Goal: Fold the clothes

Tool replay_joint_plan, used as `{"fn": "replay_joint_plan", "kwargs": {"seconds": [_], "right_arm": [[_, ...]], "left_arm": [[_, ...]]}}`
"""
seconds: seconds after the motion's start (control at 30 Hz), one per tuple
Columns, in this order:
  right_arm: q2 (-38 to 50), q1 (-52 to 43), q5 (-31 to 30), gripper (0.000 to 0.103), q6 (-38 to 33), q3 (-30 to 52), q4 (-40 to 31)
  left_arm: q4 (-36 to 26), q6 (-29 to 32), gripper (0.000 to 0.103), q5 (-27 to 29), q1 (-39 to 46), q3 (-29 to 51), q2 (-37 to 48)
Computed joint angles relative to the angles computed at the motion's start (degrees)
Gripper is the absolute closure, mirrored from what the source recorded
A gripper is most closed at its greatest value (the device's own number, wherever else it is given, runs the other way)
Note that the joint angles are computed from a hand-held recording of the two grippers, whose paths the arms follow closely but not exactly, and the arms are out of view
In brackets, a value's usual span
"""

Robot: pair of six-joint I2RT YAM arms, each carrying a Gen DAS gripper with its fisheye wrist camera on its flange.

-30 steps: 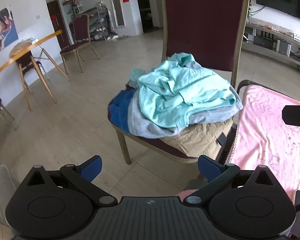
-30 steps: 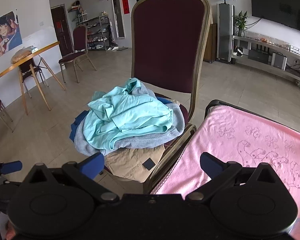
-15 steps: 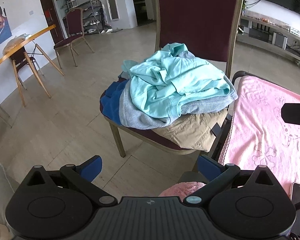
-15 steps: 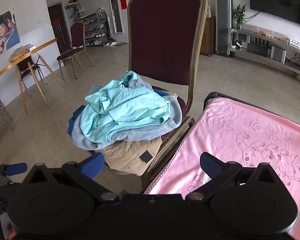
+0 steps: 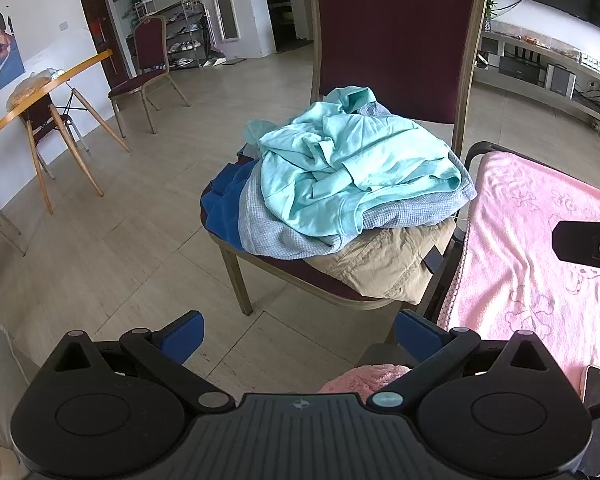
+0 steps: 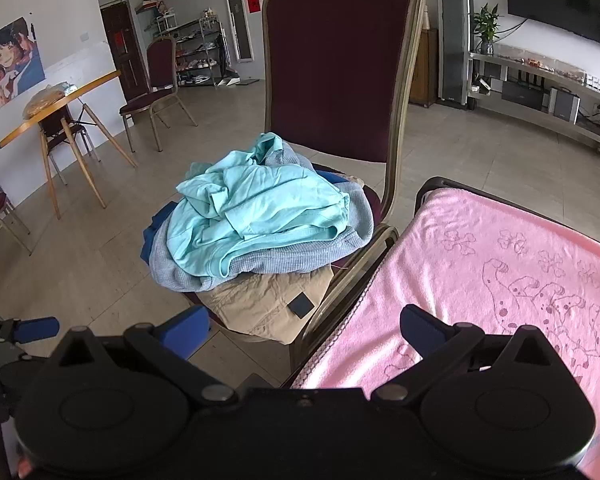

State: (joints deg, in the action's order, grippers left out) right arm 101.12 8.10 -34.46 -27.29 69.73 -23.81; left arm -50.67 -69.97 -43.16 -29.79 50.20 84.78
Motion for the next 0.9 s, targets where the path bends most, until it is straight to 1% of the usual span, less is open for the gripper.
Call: {"fn": "replay_joint_plan", "kwargs": {"seconds": [0.9], "right_arm": [[0.1,0.0,0.1,0.000,-0.3,0.2,-0.7]], "left_arm": [[0.1,0.3,0.000,-0.3,-0.1,0.2,-0.1]]}}
